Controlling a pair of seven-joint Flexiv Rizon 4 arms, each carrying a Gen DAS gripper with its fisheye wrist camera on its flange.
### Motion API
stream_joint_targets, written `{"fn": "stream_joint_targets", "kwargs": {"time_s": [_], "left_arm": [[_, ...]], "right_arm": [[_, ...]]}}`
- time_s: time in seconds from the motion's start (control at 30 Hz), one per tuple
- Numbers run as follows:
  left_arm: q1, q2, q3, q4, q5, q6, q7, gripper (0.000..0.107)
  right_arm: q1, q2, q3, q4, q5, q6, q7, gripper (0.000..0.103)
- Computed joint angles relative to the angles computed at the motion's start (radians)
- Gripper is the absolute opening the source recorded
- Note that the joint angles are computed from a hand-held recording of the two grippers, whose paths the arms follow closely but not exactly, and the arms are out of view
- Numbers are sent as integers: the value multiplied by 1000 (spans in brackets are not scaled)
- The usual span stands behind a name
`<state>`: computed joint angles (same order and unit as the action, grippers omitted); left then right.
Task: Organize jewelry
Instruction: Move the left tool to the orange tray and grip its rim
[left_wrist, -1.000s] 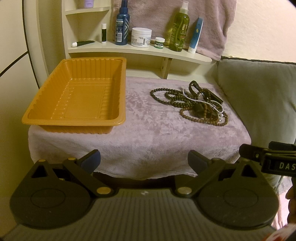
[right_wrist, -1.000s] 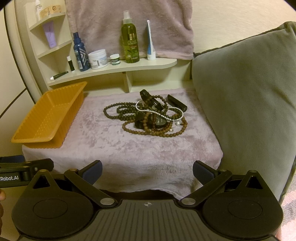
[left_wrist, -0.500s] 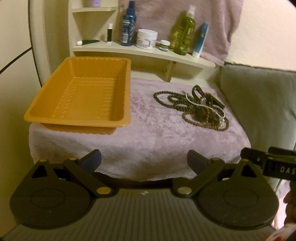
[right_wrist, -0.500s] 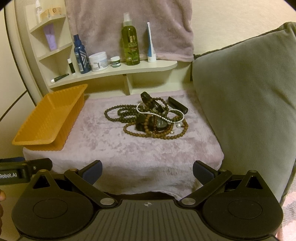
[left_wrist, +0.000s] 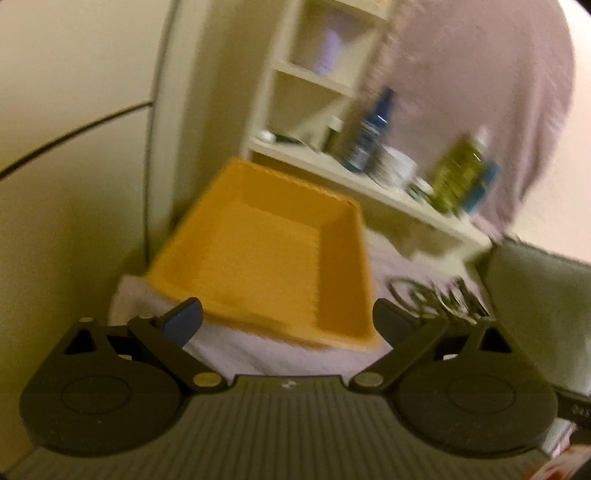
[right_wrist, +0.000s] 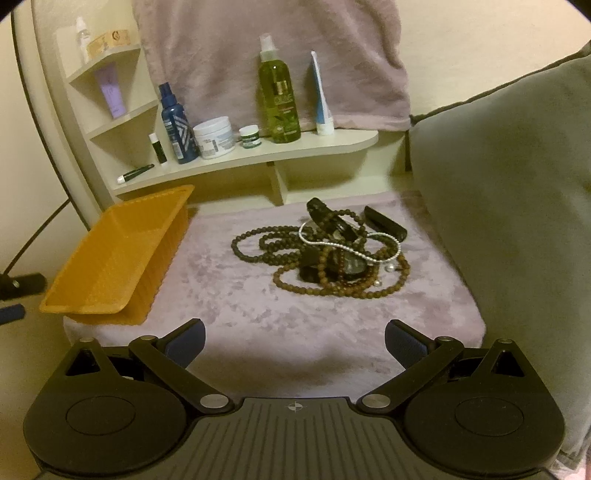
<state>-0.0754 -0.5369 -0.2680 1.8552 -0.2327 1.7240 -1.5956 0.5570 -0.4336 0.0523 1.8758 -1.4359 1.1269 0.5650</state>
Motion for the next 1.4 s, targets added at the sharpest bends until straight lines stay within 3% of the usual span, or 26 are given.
{"fn": "stream_joint_targets", "kwargs": {"time_s": [0.07,0.27,0.37,0.47,0.5,0.8,1.0,1.4], "left_arm": [[63,-20,-44,-9,8,22,12,96],[142,-82,-69,-68,32,25,37,88],[248,-128,-177,-81,60,20,74,82],[326,-177,-266,-98,76,5,108,68],[346,-193,-292,-102,80,3,119,61],[508,-361,-525,-152,104,-30,206,36],[499,-391,-526,-179,86,-46,244,33],[397,-388,-423,-226,50,-30,214,32]], "right_arm": [[1,-9,-4,-12,-3,-3,2,103],[12,-43,-20,-55,-12,-29,-15,103],[14,-67,-31,-81,-30,-23,-31,103],[27,-86,-33,-104,-8,-45,-86,103],[30,-92,-33,-110,7,-46,-98,103],[75,-131,-54,-163,172,-83,-234,103],[97,-144,-67,-185,234,-103,-296,103],[126,-166,-87,-215,333,-115,-371,103]]}}
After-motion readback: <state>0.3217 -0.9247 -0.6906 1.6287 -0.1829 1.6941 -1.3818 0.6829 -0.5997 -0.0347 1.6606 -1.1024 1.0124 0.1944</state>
